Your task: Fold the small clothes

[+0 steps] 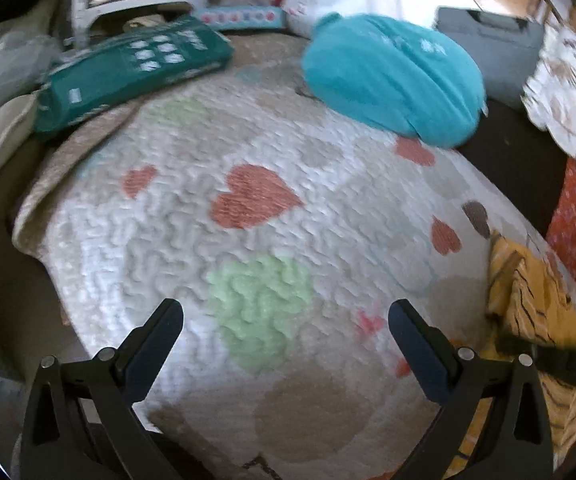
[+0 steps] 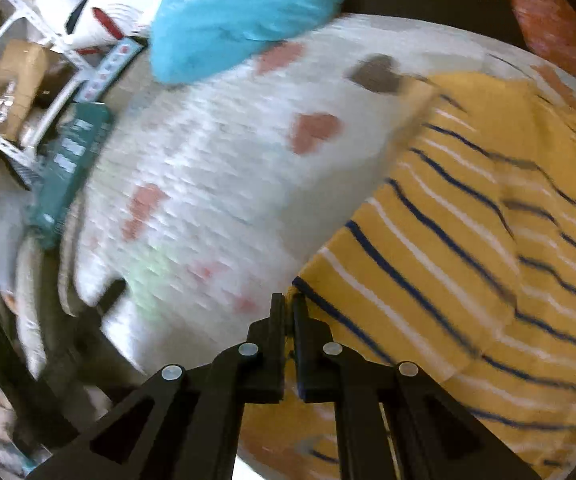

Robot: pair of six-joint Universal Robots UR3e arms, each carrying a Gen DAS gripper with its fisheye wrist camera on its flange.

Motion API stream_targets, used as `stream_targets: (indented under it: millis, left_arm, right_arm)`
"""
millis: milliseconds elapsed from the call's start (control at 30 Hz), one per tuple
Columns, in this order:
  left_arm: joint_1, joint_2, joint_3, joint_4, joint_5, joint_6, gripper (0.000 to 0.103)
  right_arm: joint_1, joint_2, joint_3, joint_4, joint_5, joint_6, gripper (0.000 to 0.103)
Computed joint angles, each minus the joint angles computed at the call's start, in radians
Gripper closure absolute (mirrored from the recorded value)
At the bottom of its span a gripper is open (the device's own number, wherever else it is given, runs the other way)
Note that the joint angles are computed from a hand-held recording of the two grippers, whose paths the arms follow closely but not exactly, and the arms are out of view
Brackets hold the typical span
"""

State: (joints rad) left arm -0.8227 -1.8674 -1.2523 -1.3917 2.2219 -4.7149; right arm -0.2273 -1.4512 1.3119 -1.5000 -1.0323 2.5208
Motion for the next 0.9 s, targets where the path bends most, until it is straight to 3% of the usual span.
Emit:
stream_targets:
  millis: [67,167,300,367,400,467,500,533,667,767,900]
  left_arm:
    - [-0.003,0.036,-0.027,-0.048,0.011,-0.08,0.0]
    - [0.008,0.093,-0.106,-0.024,0.003,-0.139,0.0]
    - [0.004,0.063,-0.061,-0.064,0.009,-0.126,0.0]
    - [-0.006,0.034,-0.017,-0.096,0.022,-0.118,0.0]
    - [-0.01,0.016,0.009,-0.113,0.029,-0.107,0.0]
    - [-0.015,-0.016,0.052,-0.131,0.034,-0.075,0.0]
    - [-0.015,-0.033,0.069,-0.123,0.029,-0.045,0.0]
    - [-0.015,-0.043,0.078,-0.111,0.022,-0.022,0.0]
    - [-0.027,-0.108,0.157,-0.103,0.01,0.055,0.0]
    - [-0.054,-0.196,0.286,-0.15,0.025,0.106,0.0]
    - [-0.088,-0.319,0.464,-0.185,0.0,0.191,0.0]
  right_arm:
    - [0.078,0.087,-0.12,0.028,0.032,0.043,0.098]
    - [0.213,0.287,-0.389,0.115,0.092,0.113,0.098]
    - [0.317,0.535,-0.766,0.381,0.163,0.095,0.095]
    - [0.35,0.602,-0.861,0.427,0.156,0.105,0.095]
    - [0.35,0.594,-0.846,0.408,0.147,0.123,0.092]
    - [0.312,0.511,-0.704,0.322,0.158,0.152,0.074]
    - [0.282,0.46,-0.628,0.282,0.162,0.155,0.059]
    - [0.231,0.383,-0.529,0.238,0.158,0.143,0.051]
    - [0.002,0.189,-0.319,0.242,0.11,-0.009,0.05]
    - [-0.272,0.031,-0.135,0.265,0.039,-0.158,0.05]
    - [-0.664,-0.019,-0.102,0.387,0.006,-0.323,0.05]
